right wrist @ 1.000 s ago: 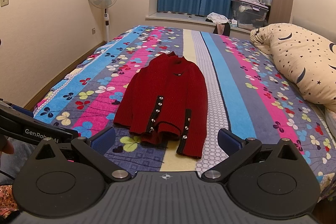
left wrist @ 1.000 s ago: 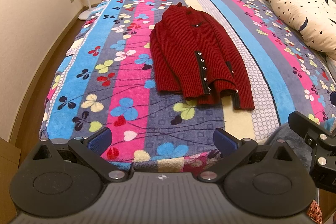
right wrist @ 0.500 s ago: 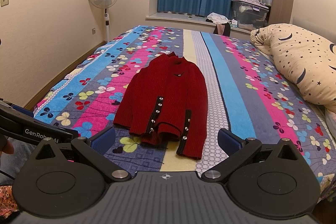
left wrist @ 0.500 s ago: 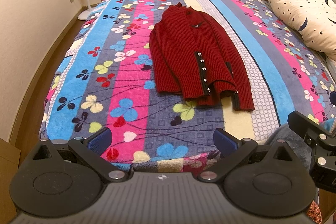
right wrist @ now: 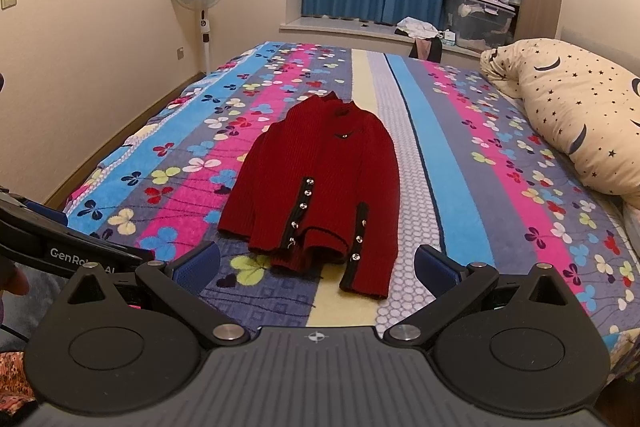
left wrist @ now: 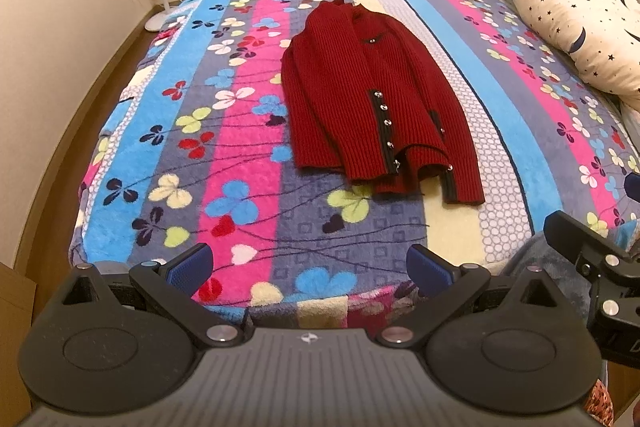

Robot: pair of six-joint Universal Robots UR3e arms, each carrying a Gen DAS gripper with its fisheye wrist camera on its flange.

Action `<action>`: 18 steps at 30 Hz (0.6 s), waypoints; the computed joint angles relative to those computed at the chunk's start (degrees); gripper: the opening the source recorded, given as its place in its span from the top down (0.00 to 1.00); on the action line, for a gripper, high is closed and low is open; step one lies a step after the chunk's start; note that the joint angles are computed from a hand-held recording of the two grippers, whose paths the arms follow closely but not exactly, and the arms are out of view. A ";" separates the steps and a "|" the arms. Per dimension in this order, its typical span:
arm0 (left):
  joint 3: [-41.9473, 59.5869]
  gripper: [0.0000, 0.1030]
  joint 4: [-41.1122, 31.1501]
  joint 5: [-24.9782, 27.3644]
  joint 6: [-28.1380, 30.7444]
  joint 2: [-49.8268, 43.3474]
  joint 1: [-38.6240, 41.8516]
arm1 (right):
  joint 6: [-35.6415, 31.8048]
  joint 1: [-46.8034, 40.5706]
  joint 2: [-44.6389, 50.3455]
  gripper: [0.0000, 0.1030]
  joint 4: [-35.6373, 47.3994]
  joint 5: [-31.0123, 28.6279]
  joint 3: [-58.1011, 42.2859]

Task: Fold small clothes

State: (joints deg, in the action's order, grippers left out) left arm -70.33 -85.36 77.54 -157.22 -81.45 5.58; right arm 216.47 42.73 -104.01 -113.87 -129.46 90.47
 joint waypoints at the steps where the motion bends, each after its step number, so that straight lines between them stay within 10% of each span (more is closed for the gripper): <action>1: 0.06 0.00 -0.15 0.00 0.00 -0.21 0.01 | -0.32 -0.53 -0.46 0.01 0.86 0.63 -0.57; 11: 2.02 0.00 -0.35 3.64 -2.75 -7.77 -1.63 | -10.09 -23.44 -3.44 0.01 -13.52 14.86 15.77; 18: 7.23 0.00 -0.54 8.90 -6.42 -16.17 -3.46 | -28.10 -39.89 17.18 0.04 -29.75 25.20 21.67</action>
State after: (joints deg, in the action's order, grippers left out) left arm -63.10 -85.91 86.44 -163.64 -97.62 2.11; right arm 188.37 2.84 -86.83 -143.62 -104.26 112.14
